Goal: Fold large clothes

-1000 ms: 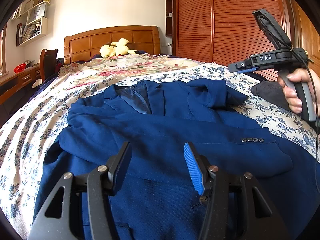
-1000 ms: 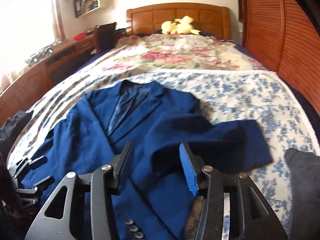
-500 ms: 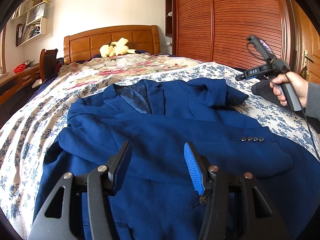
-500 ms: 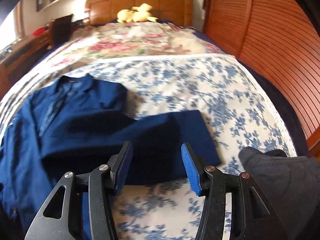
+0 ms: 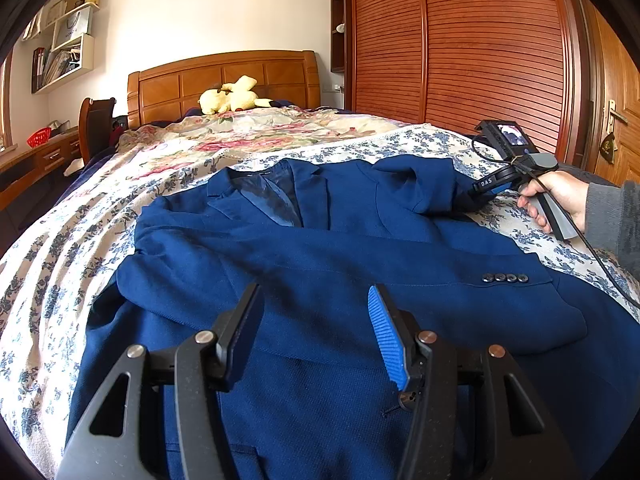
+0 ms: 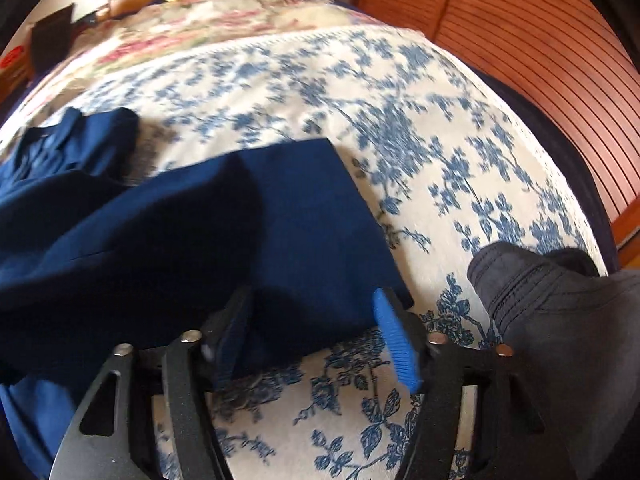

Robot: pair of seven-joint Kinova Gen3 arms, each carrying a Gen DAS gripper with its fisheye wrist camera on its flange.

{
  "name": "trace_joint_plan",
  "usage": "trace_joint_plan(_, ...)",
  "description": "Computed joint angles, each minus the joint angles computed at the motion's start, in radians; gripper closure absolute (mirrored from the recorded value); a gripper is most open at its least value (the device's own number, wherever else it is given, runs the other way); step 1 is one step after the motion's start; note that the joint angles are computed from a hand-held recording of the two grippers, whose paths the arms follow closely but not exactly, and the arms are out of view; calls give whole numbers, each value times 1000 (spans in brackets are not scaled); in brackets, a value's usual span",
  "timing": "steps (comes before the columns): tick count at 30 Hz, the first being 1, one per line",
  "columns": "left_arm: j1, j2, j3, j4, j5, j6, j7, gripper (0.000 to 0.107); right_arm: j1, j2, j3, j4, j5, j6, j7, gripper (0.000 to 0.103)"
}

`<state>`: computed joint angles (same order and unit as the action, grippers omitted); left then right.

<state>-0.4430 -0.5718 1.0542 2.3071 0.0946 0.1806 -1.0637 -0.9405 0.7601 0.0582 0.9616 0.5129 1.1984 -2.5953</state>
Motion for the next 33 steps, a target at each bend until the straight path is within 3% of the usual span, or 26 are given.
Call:
trace_joint_plan(8,-2,-3,0,0,3,2,-1,54,40,-23,-21,46,-57,-50,-45,22)
trace_joint_plan(11,5,-6,-7,1,3,5,-2,54,55,-60,-33,122,-67,-144,-62,32)
trace_joint_plan(14,8,-11,-10,1,3,6,-2,54,62,-85,-52,165,-72,-213,-40,59)
trace_joint_plan(16,12,-18,-15,3,2,7,-3,54,54,-88,-55,159,-73,-220,-15,96)
trace_joint_plan(23,14,-77,-27,-4,11,39,7,54,-96,-124,-11,145,74,-203,-50,98)
trace_joint_plan(33,233,-176,-218,-34,2,230,-1,54,-242,-207,-50,59,216,-146,-11,99)
